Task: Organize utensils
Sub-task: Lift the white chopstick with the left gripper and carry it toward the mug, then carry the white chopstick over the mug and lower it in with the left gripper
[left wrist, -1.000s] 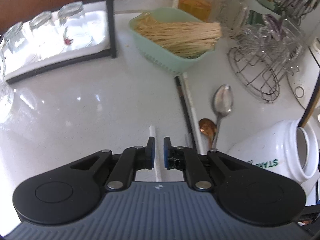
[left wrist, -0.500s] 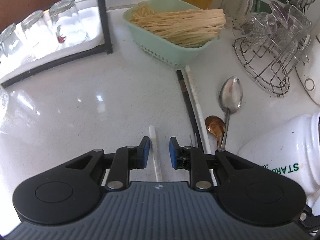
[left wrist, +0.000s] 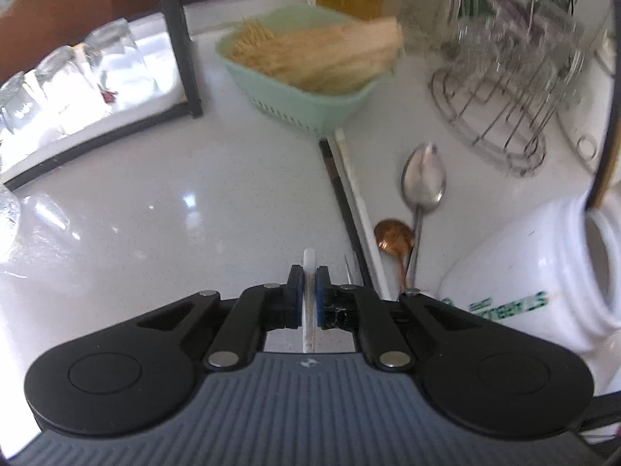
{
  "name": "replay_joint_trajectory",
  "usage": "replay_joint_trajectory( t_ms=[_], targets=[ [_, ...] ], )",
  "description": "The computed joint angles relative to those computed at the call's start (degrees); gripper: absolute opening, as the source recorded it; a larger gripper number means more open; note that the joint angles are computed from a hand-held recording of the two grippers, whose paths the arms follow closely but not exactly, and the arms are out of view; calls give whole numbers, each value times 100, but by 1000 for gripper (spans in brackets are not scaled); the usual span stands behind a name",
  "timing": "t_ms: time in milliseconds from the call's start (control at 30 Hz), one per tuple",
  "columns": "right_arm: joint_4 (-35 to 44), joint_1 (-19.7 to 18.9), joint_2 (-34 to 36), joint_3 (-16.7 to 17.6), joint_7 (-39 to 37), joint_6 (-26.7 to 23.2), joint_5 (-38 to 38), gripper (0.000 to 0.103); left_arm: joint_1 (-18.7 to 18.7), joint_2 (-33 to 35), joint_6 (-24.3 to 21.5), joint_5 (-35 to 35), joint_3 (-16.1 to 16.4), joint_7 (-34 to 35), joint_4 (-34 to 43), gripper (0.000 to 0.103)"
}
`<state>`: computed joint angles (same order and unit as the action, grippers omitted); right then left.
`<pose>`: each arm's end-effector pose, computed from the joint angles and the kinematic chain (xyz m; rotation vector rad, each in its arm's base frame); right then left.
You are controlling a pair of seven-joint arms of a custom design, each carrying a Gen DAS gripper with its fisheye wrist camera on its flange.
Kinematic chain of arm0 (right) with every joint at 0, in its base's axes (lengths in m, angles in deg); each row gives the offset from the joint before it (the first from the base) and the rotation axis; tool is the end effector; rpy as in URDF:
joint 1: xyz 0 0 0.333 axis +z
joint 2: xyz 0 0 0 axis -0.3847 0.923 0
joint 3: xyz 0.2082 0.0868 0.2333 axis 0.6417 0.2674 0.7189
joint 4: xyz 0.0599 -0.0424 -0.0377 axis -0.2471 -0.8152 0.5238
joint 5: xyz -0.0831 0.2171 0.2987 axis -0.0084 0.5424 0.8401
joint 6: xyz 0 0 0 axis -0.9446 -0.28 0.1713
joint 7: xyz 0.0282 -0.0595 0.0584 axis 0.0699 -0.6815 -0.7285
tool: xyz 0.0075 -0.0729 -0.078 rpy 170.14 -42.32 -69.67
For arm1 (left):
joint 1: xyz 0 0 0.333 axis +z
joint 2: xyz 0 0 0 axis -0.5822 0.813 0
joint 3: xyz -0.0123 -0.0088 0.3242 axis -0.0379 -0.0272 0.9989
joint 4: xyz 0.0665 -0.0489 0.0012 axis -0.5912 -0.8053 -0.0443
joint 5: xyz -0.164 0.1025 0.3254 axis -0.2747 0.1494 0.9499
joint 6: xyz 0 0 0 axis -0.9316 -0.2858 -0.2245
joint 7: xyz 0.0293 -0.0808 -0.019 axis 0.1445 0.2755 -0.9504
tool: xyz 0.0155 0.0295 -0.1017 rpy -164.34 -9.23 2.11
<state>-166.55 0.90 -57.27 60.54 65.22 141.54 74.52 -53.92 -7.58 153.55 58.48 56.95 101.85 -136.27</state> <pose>0.4229 0.2981 0.5837 -2.2455 0.9546 -0.3626 0.4362 -0.2830 0.5527 -2.2486 1.5926 -0.4751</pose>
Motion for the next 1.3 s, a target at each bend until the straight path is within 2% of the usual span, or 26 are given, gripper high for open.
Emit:
replay_joint_trajectory(
  t_ms=[367, 600, 833, 1300],
  targets=[
    [-65, -20, -50, 45, 29, 27, -135, 91, -1, -1069, 64, 371, -133, -649, -261, 7],
    [-55, -17, -64, 59, 100, -23, -202, 91, -113, -1488, 19, 468, -232, -834, -237, 7],
    [-112, 22, -121, 65, 39, -24, -162, 91, -209, -1674, 20, 530, -330, -854, -75, 7],
    [-99, 8, -116, 86, 119, -46, -214, 91, -305, -1597, -276, 490, -384, -454, 432, 7]
  ],
)
